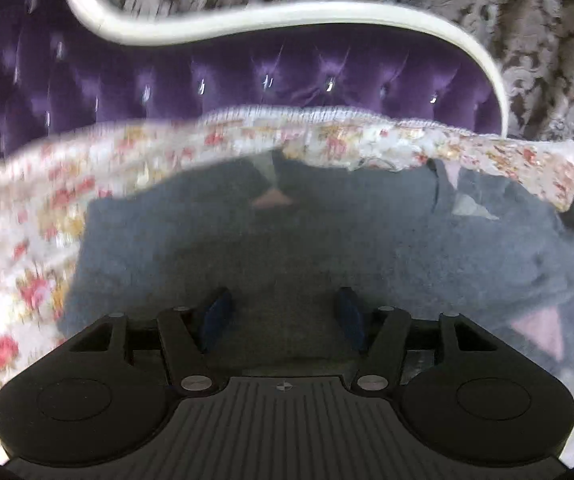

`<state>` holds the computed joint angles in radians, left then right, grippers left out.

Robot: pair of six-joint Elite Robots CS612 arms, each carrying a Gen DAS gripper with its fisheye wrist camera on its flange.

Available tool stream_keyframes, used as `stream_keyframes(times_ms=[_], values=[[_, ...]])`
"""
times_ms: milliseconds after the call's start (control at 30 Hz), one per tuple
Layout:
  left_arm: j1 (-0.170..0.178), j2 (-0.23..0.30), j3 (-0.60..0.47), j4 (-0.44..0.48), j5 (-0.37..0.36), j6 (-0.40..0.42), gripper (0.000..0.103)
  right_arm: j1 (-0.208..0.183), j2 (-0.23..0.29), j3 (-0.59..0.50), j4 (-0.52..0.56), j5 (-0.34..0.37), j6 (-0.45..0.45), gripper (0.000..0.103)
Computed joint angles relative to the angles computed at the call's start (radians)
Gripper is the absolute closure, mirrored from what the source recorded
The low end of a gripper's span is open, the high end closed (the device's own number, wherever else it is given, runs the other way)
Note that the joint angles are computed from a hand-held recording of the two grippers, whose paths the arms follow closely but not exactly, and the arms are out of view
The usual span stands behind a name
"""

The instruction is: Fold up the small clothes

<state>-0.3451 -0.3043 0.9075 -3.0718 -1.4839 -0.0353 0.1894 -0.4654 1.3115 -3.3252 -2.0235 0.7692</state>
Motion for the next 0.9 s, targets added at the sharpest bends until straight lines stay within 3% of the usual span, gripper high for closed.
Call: stream_keyframes(times_ms=[100, 533, 600, 633, 667, 767, 900], values=[[-0.008, 0.000, 0.012, -0.025, 0.033, 0.027, 0.043, -0.022, 0.010, -0.004, -0.012, -0.001, 0.035, 0.044], [-0.011, 0.006, 0.005, -0.031, 0.047, 0.030, 0.042, -0.085, 0.074, -0.073, -0.112, 0.019, 0.158, 0.045], [-0.011, 0.006, 0.006, -0.032, 0.046, 0.029, 0.042, -0.089, 0.075, -0.073, -0.108, 0.022, 0.169, 0.059], [-0.011, 0.006, 0.006, -0.030, 0.044, 0.028, 0.042, -0.091, 0.070, -0.069, -0.093, 0.023, 0.172, 0.083], [-0.011, 0.005, 0.006, -0.028, 0.044, 0.026, 0.042, -0.093, 0.065, -0.060, -0.092, 0.037, 0.172, 0.091], [-0.011, 0.004, 0.002, -0.016, 0.046, 0.029, 0.042, -0.085, 0.043, -0.017, -0.125, 0.010, 0.162, 0.091], [-0.010, 0.001, -0.001, 0.004, 0.041, 0.023, 0.043, -0.065, -0.011, 0.065, -0.190, -0.045, 0.061, 0.091]])
